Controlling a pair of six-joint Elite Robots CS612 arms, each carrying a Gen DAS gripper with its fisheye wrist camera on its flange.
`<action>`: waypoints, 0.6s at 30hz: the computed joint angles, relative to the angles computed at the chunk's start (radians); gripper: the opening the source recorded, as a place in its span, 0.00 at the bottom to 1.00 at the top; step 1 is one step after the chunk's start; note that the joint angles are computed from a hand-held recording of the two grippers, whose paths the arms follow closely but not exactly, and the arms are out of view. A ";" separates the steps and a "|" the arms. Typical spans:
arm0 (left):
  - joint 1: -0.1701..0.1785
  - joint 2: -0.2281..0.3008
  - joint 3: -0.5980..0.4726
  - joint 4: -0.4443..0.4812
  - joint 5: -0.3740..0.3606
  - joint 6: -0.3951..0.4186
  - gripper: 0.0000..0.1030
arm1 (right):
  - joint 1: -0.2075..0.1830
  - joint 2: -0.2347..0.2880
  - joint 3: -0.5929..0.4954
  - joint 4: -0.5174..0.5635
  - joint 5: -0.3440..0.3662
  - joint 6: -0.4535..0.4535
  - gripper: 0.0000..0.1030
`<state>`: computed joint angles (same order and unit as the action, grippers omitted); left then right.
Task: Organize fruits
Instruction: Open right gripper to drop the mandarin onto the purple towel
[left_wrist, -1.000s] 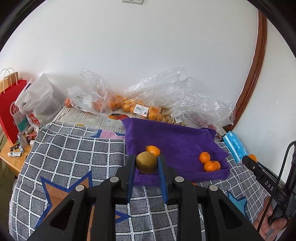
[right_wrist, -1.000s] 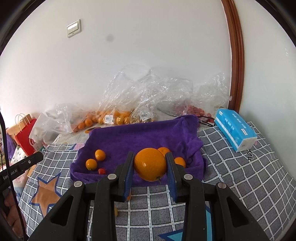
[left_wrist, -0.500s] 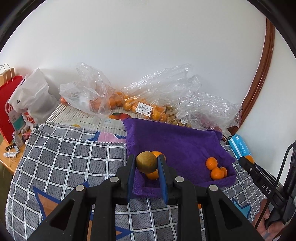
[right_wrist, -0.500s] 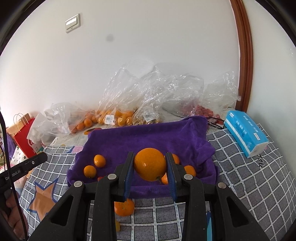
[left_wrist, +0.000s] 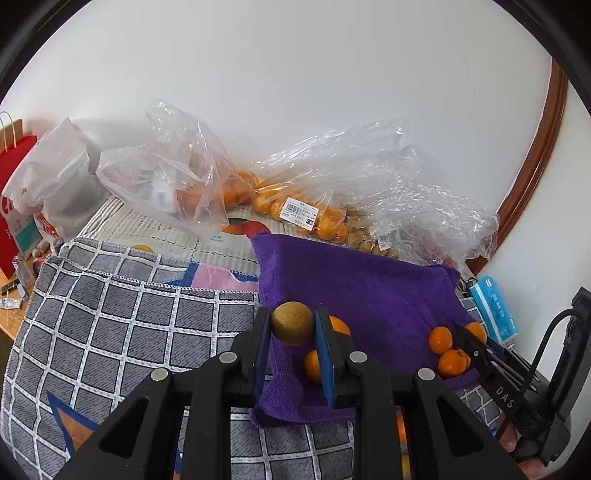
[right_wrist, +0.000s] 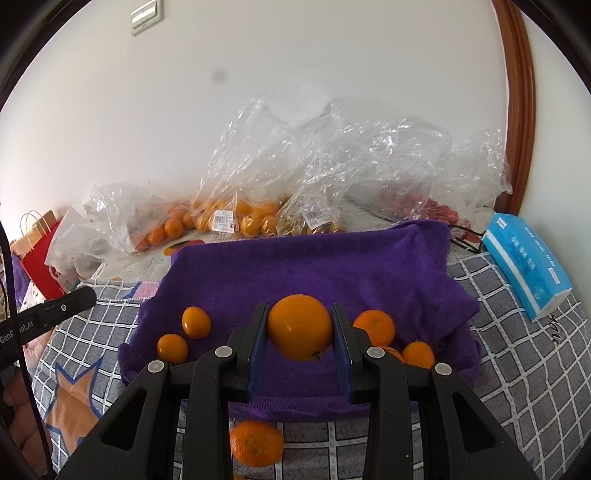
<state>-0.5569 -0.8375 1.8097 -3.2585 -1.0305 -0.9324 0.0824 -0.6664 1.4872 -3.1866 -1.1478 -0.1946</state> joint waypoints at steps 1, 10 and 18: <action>0.002 0.004 -0.003 0.002 -0.002 -0.001 0.22 | 0.002 0.004 -0.005 0.007 -0.001 -0.003 0.32; 0.025 0.035 -0.017 -0.043 -0.053 0.001 0.22 | 0.019 0.042 -0.046 0.081 -0.023 -0.043 0.32; 0.035 0.059 -0.024 -0.095 -0.096 0.023 0.22 | 0.022 0.058 -0.063 0.108 -0.032 -0.054 0.32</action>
